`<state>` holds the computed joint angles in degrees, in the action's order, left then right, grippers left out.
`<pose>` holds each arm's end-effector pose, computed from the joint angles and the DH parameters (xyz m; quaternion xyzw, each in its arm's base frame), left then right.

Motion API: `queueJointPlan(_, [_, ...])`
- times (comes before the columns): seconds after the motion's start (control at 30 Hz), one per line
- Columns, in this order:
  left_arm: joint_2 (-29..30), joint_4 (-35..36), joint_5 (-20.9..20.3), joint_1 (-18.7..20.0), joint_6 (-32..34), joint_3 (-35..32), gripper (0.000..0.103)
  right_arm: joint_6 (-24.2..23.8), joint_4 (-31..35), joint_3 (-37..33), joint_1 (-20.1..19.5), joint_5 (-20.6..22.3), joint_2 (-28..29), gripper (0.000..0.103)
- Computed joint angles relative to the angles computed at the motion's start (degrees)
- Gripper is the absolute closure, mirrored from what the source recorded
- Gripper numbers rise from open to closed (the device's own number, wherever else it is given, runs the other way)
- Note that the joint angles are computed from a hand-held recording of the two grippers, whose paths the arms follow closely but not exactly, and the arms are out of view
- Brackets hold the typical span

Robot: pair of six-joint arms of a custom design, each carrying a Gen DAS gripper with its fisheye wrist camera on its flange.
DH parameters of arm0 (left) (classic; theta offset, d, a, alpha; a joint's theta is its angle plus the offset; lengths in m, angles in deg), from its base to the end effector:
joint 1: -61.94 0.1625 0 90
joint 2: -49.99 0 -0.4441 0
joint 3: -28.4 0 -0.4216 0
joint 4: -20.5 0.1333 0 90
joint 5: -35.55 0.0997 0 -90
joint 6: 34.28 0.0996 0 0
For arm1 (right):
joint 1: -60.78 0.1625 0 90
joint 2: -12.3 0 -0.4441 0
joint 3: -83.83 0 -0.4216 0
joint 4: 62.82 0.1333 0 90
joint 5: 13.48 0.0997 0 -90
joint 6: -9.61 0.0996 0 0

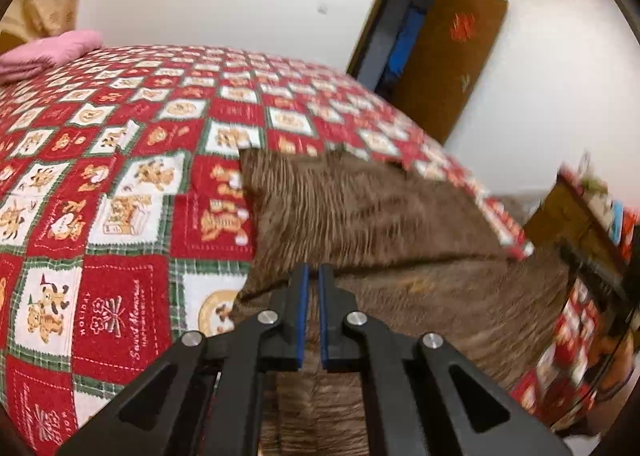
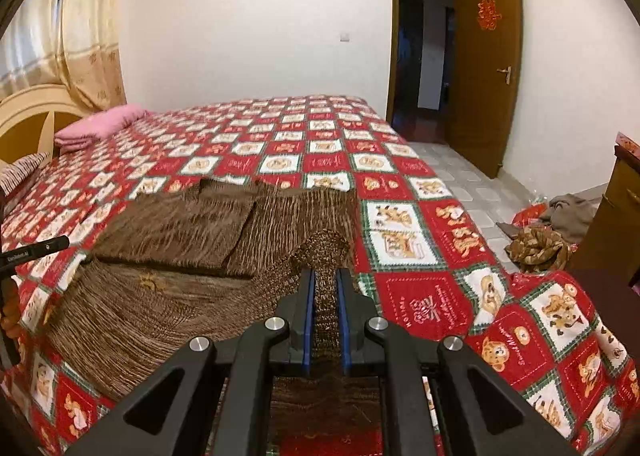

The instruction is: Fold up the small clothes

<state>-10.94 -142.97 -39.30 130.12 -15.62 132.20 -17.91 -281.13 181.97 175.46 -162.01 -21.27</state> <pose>-0.0972 -0.6715 0.2318 0.2981 0.9091 -0.2650 0.1199 0.3119 -0.5630 0.0937 0.0941 -0.7789 0.4502 0.4264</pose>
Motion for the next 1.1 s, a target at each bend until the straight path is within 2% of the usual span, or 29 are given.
queueJointPlan(0.07, [-0.03,4.23,-0.17,0.23,1.06,-0.58,0.092,1.11,0.55,0.76,-0.31,-0.15,-0.15,0.093])
queueJointPlan(0.13, [0.33,4.87,1.76,-0.14,2.22,-0.26,0.078,2.9,1.05,1.84,-0.62,-0.21,-0.53,0.093])
queueJointPlan(0.2, [1.01,3.64,3.63,-0.38,3.32,0.16,0.055,5.99,2.5,3.37,-1.09,0.14,-1.37,0.093])
queueJointPlan(0.27, [1.47,3.76,4.11,-0.32,3.29,0.12,0.053,8.34,3.47,4.56,-1.51,0.35,-1.99,0.093])
queueJointPlan(0.33, [1.64,5.12,3.85,-0.17,3.08,-0.04,0.053,9.36,3.9,5.13,-1.72,0.36,-2.39,0.093])
queueJointPlan(0.4, [1.96,3.5,4.8,-0.44,4.45,0.68,0.053,9.82,4.11,5.57,-1.86,0.45,-2.69,0.093])
queueJointPlan(0.43, [2.12,2.76,5.21,-0.59,5.1,0.97,0.051,9.86,4.16,5.62,-1.9,0.44,-2.71,0.093])
queueJointPlan(0.5, [2.46,2.19,5.53,-0.78,5.81,1.3,0.042,10.02,4.28,5.68,-2.06,0.41,-2.67,0.093])
queueJointPlan(0.53, [2.63,1.69,6.01,-1.01,6.28,1.56,0.041,10.2,4.36,5.69,-2.13,0.36,-2.62,0.093])
queueJointPlan(0.57, [2.87,0.62,7.01,-1.41,7.19,2.01,0.041,10.42,4.44,5.72,-2.24,0.34,-2.56,0.093])
queueJointPlan(0.63, [3.03,-0.89,7.89,-1.91,8.58,2.6,0.064,10.71,4.33,5.85,-2.37,0.15,-2.41,0.093])
queueJointPlan(0.67, [2.75,-0.38,6.65,-1.73,8.25,2.58,0.089,10.98,4.27,6.02,-2.41,0.05,-2.38,0.093])
queueJointPlan(0.7, [2.43,0.95,5.34,-1.45,6.87,2.24,0.089,11.26,4.23,6.2,-2.47,0.01,-2.4,0.093])
queueJointPlan(0.87, [1.84,-0.31,5.78,-1.95,4.1,3.02,0.091,12.06,3.79,7.08,-2.18,-0.22,-2.77,0.093])
queueJointPlan(1.1, [-1.14,-3.45,1.21,-2.92,0.74,3.77,0.091,4.63,-0.59,3.85,0.05,-0.26,-1.81,0.093])
